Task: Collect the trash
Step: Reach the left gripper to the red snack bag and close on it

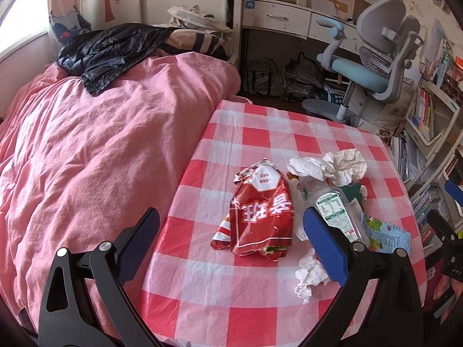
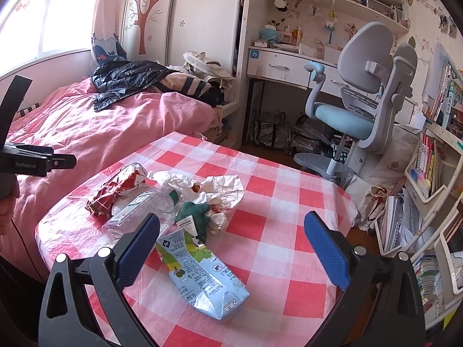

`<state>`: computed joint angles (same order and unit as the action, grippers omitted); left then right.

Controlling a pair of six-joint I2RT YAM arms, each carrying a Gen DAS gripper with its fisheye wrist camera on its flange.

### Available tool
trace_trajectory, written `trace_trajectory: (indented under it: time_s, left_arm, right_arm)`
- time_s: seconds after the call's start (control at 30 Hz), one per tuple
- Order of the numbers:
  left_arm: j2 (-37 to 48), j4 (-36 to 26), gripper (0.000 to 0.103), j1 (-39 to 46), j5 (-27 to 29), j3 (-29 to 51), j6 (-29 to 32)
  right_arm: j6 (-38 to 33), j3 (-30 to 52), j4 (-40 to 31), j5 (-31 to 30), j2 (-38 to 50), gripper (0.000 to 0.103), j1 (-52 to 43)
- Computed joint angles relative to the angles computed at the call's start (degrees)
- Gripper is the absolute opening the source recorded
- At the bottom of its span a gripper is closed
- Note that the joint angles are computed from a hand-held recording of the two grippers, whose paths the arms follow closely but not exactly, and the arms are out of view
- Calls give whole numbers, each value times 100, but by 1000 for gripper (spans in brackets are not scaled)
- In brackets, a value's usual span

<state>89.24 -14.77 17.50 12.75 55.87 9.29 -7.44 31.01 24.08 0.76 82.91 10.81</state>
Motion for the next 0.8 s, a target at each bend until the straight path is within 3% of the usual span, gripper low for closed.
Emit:
trace_trajectory:
  time_s: [0.2, 0.47, 0.6, 0.8]
  left_arm:
    - [489, -98, 96, 474, 224, 421, -88]
    - [709, 4, 94, -17, 151, 353, 109]
    - [1015, 241, 94, -587, -340, 386, 224]
    - [2036, 247, 94, -961, -738, 1154, 113]
  right_arm:
    - [87, 152, -404, -439, 17, 96, -258]
    - [57, 510, -1047, -839, 378, 96, -411]
    - [-57, 755, -1327, -869, 791, 96, -322]
    - [-317, 1220, -2028, -701, 1261, 96, -169]
